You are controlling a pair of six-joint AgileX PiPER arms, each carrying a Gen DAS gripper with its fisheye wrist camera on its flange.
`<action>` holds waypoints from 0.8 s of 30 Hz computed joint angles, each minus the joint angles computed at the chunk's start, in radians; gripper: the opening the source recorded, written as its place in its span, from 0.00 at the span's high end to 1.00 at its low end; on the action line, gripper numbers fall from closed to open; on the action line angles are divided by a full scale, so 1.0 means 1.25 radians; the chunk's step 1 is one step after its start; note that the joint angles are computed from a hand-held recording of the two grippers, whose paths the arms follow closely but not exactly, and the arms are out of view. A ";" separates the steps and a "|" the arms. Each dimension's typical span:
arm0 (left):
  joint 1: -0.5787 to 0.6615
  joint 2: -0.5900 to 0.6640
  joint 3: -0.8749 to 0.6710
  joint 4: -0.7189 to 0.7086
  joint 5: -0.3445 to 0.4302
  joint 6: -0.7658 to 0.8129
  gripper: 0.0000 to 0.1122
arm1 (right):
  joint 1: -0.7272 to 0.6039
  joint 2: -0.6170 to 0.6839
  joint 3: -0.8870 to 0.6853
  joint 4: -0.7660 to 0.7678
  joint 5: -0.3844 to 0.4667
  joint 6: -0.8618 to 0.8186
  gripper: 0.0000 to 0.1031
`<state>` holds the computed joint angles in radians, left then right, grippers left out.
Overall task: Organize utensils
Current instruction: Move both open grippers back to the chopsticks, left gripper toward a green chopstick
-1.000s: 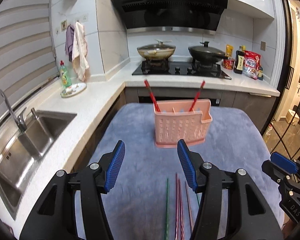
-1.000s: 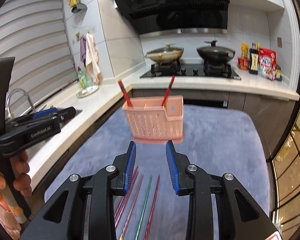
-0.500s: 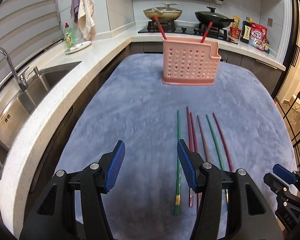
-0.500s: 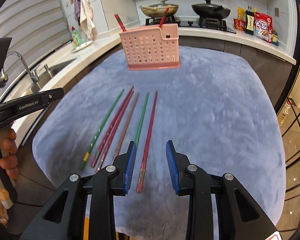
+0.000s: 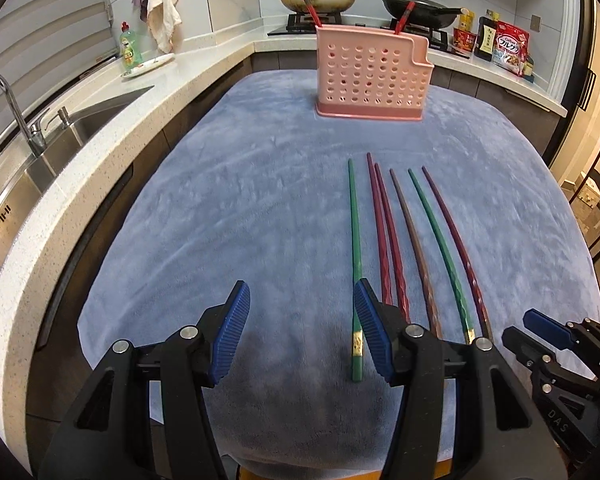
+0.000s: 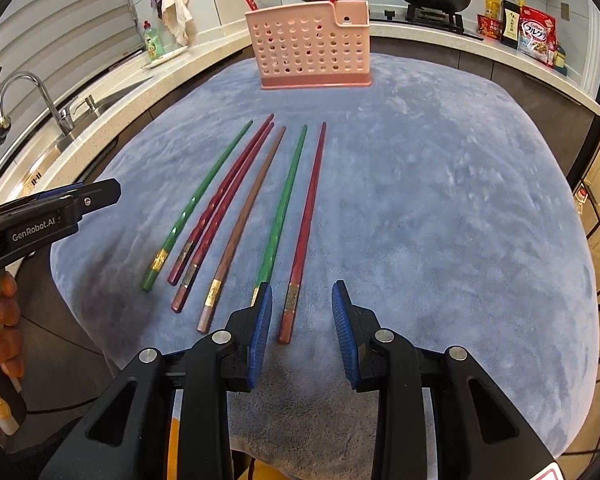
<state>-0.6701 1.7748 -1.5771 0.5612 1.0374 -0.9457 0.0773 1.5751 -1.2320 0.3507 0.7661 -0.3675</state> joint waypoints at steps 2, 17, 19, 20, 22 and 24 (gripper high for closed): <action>0.000 0.001 0.009 -0.009 -0.006 -0.001 0.54 | 0.008 0.006 0.006 -0.008 -0.006 0.006 0.70; 0.006 -0.008 0.060 -0.038 -0.037 -0.001 0.54 | 0.027 0.044 0.005 -0.033 -0.019 0.030 0.79; 0.007 -0.009 0.064 -0.045 -0.040 0.000 0.54 | 0.026 0.047 0.005 -0.032 -0.022 0.029 0.80; 0.009 -0.009 0.065 -0.049 -0.043 0.002 0.54 | 0.026 0.047 0.006 -0.032 -0.024 0.029 0.80; 0.009 -0.008 0.069 -0.055 -0.047 0.002 0.54 | 0.024 0.046 0.010 -0.030 -0.025 0.029 0.82; 0.011 -0.007 0.072 -0.064 -0.053 0.006 0.54 | 0.023 0.044 0.013 -0.029 -0.028 0.030 0.84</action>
<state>-0.6569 1.7658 -1.4870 0.4812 0.9712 -0.9387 0.1058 1.6300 -1.2157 0.3140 0.7306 -0.3304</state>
